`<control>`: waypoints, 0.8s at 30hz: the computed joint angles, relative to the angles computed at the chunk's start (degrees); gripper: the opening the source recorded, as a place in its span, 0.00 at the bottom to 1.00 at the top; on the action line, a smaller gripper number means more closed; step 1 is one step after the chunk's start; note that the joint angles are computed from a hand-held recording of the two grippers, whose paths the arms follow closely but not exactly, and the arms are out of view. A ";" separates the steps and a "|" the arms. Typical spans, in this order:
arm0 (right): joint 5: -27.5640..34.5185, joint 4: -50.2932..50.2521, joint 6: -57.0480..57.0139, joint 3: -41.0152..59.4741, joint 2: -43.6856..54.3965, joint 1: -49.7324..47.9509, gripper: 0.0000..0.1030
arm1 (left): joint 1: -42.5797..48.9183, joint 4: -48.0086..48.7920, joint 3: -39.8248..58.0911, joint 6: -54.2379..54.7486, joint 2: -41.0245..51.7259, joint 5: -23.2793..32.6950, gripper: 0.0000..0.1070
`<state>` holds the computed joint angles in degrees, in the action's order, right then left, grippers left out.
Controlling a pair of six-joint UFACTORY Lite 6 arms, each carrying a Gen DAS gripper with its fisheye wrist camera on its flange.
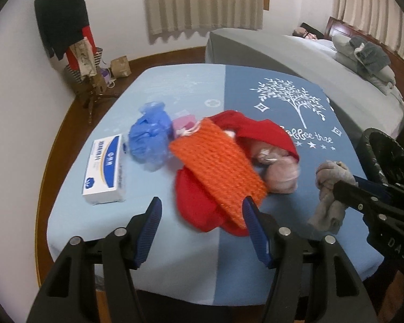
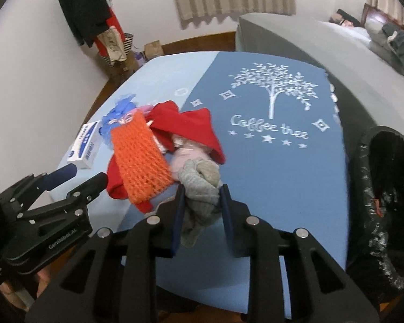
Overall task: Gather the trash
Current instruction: 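Grasp the second orange mesh sleeve with the left tool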
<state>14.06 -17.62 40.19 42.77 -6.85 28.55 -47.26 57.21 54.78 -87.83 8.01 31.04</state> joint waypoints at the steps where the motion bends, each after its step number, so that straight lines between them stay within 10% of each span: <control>1: -0.28 2.51 -2.37 -0.60 -0.50 -0.95 0.24 | -0.25 -0.13 0.71 0.01 0.71 0.03 0.57; 20: -2.80 11.77 -13.12 -2.19 1.97 -6.81 0.24 | 2.63 -1.85 13.04 1.74 18.17 -3.92 0.52; 24: -2.72 13.08 -14.71 -1.92 2.34 -7.26 0.24 | 3.62 -4.33 14.02 5.04 19.86 -5.84 0.15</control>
<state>11.34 -4.53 25.48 40.85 -4.52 21.28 -43.65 52.87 68.80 -82.79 27.87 25.19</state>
